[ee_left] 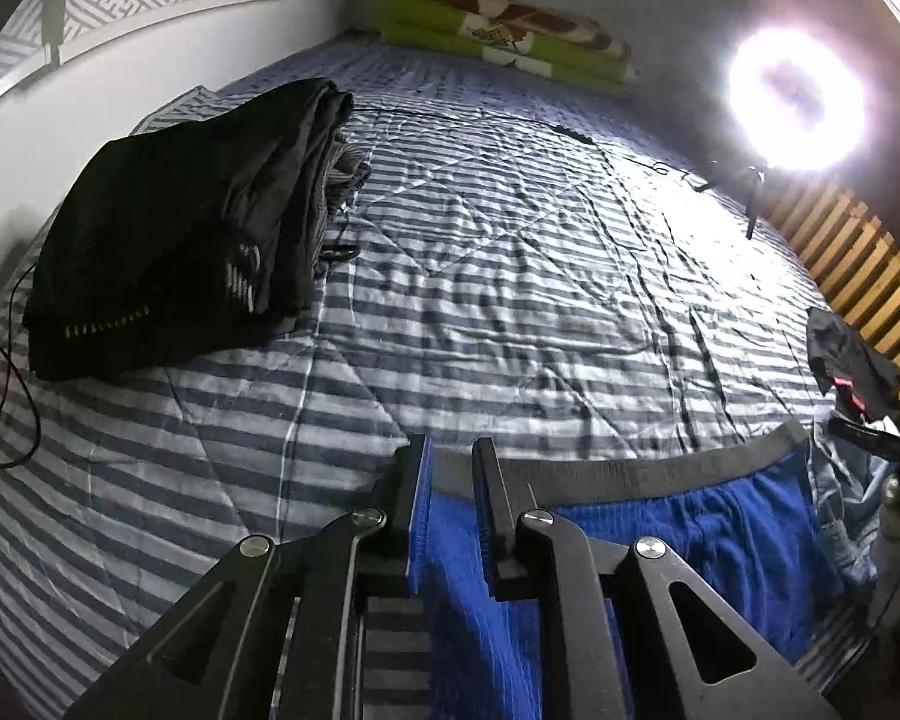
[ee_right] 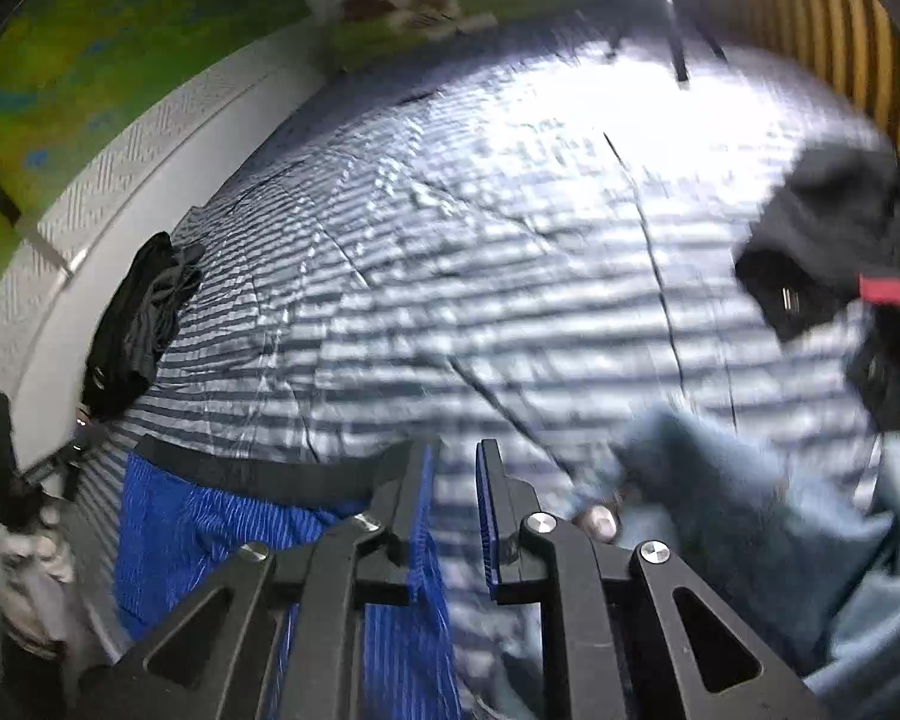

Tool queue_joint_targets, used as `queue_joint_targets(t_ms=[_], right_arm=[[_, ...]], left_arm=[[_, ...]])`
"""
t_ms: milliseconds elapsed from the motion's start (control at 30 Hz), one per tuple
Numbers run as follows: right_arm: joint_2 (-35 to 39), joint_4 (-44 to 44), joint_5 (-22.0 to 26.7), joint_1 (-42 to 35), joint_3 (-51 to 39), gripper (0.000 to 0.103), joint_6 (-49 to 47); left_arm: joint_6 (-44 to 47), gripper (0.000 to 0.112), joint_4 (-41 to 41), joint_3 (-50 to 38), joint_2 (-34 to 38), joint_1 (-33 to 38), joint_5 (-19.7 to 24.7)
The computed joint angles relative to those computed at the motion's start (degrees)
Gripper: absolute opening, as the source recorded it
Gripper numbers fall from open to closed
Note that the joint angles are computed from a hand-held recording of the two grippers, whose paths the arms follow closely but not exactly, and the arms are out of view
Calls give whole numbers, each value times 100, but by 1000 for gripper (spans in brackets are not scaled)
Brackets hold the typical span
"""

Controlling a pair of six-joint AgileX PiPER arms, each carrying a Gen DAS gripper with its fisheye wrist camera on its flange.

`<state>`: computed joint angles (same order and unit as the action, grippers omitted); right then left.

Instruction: Organize objects

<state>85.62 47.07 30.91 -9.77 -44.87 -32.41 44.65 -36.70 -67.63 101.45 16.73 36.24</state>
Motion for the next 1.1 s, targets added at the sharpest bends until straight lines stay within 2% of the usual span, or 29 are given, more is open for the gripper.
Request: queue_joint_targets(t_ms=[33,100,233,333,400,500,600,633,700,733,767,800,833,867,900,967,1000,1033,1067,1100], right_arm=[[-72,201,202,-187,116,18,-302],[-347,241,588,-463,399,20,-546],[-1271,381,1610,-1158,1065,32,-1062],[-2061,48,1869,-1153,1567,37,-841],[-2402,-152,1974,-1068,1803,37,-691],[-2698,-416,1873,-720,2074,37,-270],[-2860,-681,1635,-288,2228,37,341],[-2905,-836,1489,-67,2262,37,603],[-2843,-1051,1150,353,2279,37,1076],[-2790,-1086,1049,522,2278,36,1229],[-2742,-1180,958,706,2260,32,1415],[-2717,-1303,856,916,2238,15,1648],[-2662,-1429,832,1071,2189,7,1847],[-2655,-1483,835,1123,2167,5,1952],[-2723,-1666,790,1192,2160,5,2196],[-2801,-2337,743,1361,2123,5,2890],[-2787,-2422,791,1280,2124,5,2904],[-2793,-2278,882,1124,2148,5,2689],[-2785,-2023,1010,907,2167,5,2340],[-2817,-1910,1152,713,2180,6,2149]], left_arm=[[-15,19,123,132,-111,-19,-109],[127,34,80,304,-299,130,-45],[600,56,-317,606,-722,759,801],[784,58,-219,1114,-985,1072,1133],[840,58,-50,1434,-1083,1097,1073],[840,58,235,1934,-1236,1106,838],[1054,55,44,2149,-1159,1410,954],[1098,35,-77,2143,-1025,1523,1046],[904,9,24,2141,-905,1505,1056],[857,7,36,2210,-949,1472,956],[879,7,11,2282,-1062,1478,928],[891,6,29,2388,-1311,1498,909],[925,6,56,2487,-1570,1526,863],[842,6,218,2574,-1842,1497,746],[557,6,610,2717,-2158,1351,410],[-103,7,1384,2787,-2414,1080,20],[-182,17,1531,2741,-2388,1129,76],[-43,36,1448,2610,-2275,1301,360],[174,43,1244,2574,-2287,1474,536],[300,46,1111,2642,-2419,1558,499]])
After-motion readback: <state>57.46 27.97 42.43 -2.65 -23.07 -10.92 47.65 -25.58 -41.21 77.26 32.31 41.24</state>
